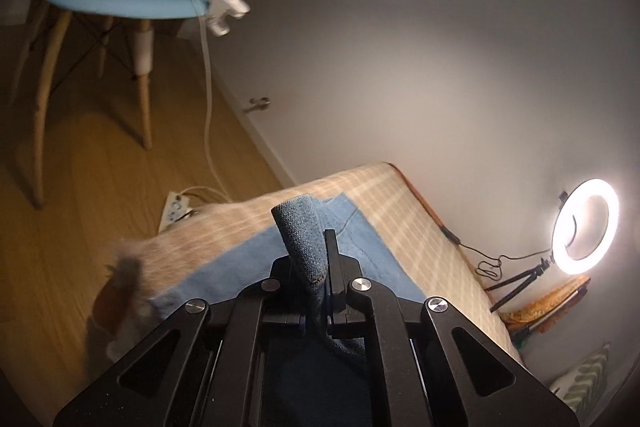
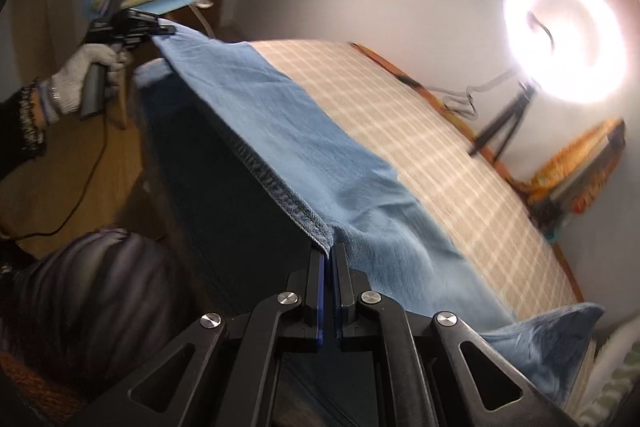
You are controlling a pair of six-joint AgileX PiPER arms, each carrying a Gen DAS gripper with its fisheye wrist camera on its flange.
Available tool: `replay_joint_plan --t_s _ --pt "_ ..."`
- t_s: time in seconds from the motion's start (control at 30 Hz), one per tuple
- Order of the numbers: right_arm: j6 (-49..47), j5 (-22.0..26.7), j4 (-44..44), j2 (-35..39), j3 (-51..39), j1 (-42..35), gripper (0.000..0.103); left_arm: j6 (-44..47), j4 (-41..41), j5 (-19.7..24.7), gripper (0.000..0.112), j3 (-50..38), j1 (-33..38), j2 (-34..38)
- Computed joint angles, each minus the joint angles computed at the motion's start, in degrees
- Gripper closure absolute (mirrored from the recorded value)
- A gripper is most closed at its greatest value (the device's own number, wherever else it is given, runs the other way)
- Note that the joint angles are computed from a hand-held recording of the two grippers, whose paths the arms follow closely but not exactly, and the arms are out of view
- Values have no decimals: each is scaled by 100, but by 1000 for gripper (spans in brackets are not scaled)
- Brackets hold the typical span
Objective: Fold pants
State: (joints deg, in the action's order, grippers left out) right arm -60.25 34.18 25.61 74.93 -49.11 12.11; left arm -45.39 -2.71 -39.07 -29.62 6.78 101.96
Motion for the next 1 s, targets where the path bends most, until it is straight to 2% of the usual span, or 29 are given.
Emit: replay_joint_plan --t_s 0.07,0.13,0.2,0.27,0.43,0.5,0.57,0.6,0.63,0.7,0.73,0.83,0.9,1.0 --pt "392 -203 -559 111 113 363 102 -863 1146 -95 108 -22 425 388" --pt "614 -367 -857 292 183 528 103 -1294 1790 -78 108 -95 629 673" --pt "630 -390 -820 440 173 506 103 -1198 1731 -342 108 50 674 787" --pt "506 -331 -668 495 148 420 103 -1107 1670 -339 107 70 651 777" --pt "512 -192 -635 481 176 362 102 -325 999 565 100 -89 314 382" --pt "346 150 -353 638 19 176 101 410 269 1028 97 -84 173 124" --pt "163 273 -38 673 -5 3 98 764 9 1247 93 -28 246 -33" --pt "71 358 139 675 -17 -87 96 1174 -388 1334 93 26 215 -160" --pt "-27 469 332 677 -39 -202 85 1518 -696 1398 93 70 192 -270" --pt "-428 772 962 610 -51 -568 73 2019 -1077 1486 93 179 182 -560" --pt "-466 830 1118 540 -17 -645 72 2190 -1197 1518 93 208 158 -675" --pt "-628 969 1597 350 37 -1126 68 2538 -1378 1688 82 192 -47 -1072" --pt "-683 1111 1875 267 60 -1517 63 2435 -1075 1916 76 14 -278 -1242" --pt "-631 1141 2120 106 162 -2090 48 1319 208 2228 64 -373 -585 -1268"
